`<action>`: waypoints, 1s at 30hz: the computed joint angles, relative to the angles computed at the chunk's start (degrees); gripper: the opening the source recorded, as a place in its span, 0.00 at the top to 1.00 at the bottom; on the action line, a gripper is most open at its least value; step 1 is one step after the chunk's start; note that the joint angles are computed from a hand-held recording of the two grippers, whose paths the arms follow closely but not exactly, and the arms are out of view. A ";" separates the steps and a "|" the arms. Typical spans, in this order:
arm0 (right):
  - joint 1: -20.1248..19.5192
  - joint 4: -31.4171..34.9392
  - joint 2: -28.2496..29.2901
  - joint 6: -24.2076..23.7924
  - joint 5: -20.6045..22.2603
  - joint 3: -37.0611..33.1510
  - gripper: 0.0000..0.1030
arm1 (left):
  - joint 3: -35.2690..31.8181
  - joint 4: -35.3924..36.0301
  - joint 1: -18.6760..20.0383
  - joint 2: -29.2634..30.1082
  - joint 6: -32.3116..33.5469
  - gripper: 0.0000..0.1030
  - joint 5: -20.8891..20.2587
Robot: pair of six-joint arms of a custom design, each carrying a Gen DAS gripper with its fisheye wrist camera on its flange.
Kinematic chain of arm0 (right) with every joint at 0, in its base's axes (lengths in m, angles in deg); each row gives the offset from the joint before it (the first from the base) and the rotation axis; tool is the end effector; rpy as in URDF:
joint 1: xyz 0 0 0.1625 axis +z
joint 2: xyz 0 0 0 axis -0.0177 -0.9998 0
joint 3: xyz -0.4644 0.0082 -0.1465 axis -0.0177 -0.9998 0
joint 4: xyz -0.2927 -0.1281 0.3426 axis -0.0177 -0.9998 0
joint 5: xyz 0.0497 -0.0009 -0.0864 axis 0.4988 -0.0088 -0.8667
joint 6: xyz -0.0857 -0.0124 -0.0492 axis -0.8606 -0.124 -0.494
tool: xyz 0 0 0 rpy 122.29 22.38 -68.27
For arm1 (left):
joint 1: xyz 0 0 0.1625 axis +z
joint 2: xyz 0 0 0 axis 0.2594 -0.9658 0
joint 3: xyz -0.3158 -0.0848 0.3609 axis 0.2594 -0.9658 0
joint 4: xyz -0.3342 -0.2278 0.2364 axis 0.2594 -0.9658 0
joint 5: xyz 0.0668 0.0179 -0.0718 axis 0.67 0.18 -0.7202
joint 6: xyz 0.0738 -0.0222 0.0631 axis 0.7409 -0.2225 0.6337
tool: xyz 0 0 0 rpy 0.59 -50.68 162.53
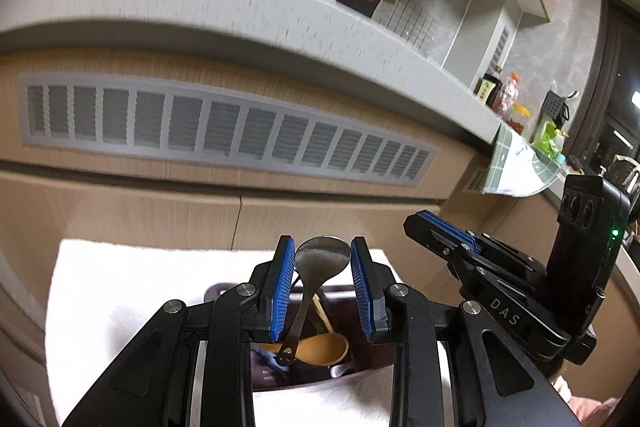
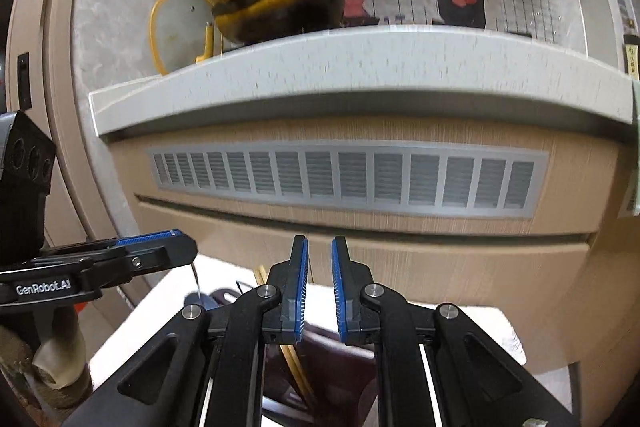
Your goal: Organize utensils
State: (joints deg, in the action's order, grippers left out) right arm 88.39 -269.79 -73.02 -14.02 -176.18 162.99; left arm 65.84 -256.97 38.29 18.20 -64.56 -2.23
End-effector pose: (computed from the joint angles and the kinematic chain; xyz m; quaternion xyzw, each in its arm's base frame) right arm 0.0913 -0.7594 0.3102 0.2929 -0.8151 0.4445 0.2287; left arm -0.3614 -0.7705 0.0389 0.2590 0.8909 -0.3650 0.0774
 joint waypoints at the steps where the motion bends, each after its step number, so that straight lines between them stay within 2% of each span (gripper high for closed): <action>1: -0.16 0.35 -0.07 0.06 -0.65 0.23 0.89 | -0.07 0.49 0.13 0.18 -0.27 0.70 0.03; 3: -0.48 2.50 -0.48 0.62 -1.99 0.57 0.89 | -0.14 1.71 0.38 0.44 -0.84 0.67 0.39; 6: -0.68 2.10 -1.04 0.78 -4.52 2.11 0.88 | 0.62 1.46 0.30 0.34 -1.91 0.53 1.67; 8: -0.83 0.49 -1.61 0.87 -5.78 3.74 0.83 | 1.85 -0.11 -0.14 -0.16 -1.79 0.53 3.20; 10: -0.90 -0.58 -2.68 1.32 -6.89 5.74 0.74 | 3.99 -2.19 -0.78 -1.14 -1.74 0.52 4.39; 11: -0.92 -1.21 -3.22 1.54 -7.32 6.80 0.74 | 5.45 -3.50 -1.24 -1.76 -1.66 0.52 5.28; 14: -1.06 -3.64 -5.37 2.28 -8.14 10.88 0.72 | 10.38 -7.59 -2.72 -3.47 -1.97 0.42 8.60; 15: -1.08 -4.87 -6.10 2.50 -8.46 12.45 0.68 | 11.87 -8.90 -3.26 -3.85 -1.89 0.39 10.00; 19: -1.14 -12.33 -8.40 2.14 -9.76 19.03 0.43 | 19.30 -14.60 -6.18 -5.20 -2.35 0.39 17.33; 21: -0.87 -15.83 -9.36 2.45 -10.99 22.23 0.38 | 22.77 -16.75 -7.53 -5.76 -3.32 0.37 20.24; 23: -0.81 -17.38 -10.49 3.45 -11.78 24.85 0.21 | 26.39 -20.98 -9.42 -5.65 -3.43 0.29 24.37; 24: -0.97 -18.56 -11.01 3.73 -11.52 26.28 0.08 | 27.62 -22.64 -10.18 -5.41 -3.23 0.20 25.87; 25: -1.11 -20.04 -11.28 3.68 -11.27 27.46 0.03 | 29.06 -24.39 -11.17 -5.08 -3.12 0.12 27.86; 27: -1.25 -25.29 -11.11 2.32 -11.46 30.17 0.03 | 30.97 -26.93 -12.73 -4.26 -2.51 0.02 30.98; 29: -1.34 -29.23 -10.62 0.99 -12.01 32.03 0.02 | 32.38 -27.89 -14.36 -3.13 -2.49 0.00 35.06; 30: -1.40 -31.18 -10.28 0.27 -12.77 33.01 0.01 | 33.09 -26.22 -15.12 -2.88 -3.86 0.00 37.07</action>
State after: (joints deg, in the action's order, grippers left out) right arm 86.99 -300.97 -83.30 -13.74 -188.95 196.00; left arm 98.93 -283.19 23.17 15.32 -68.42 34.84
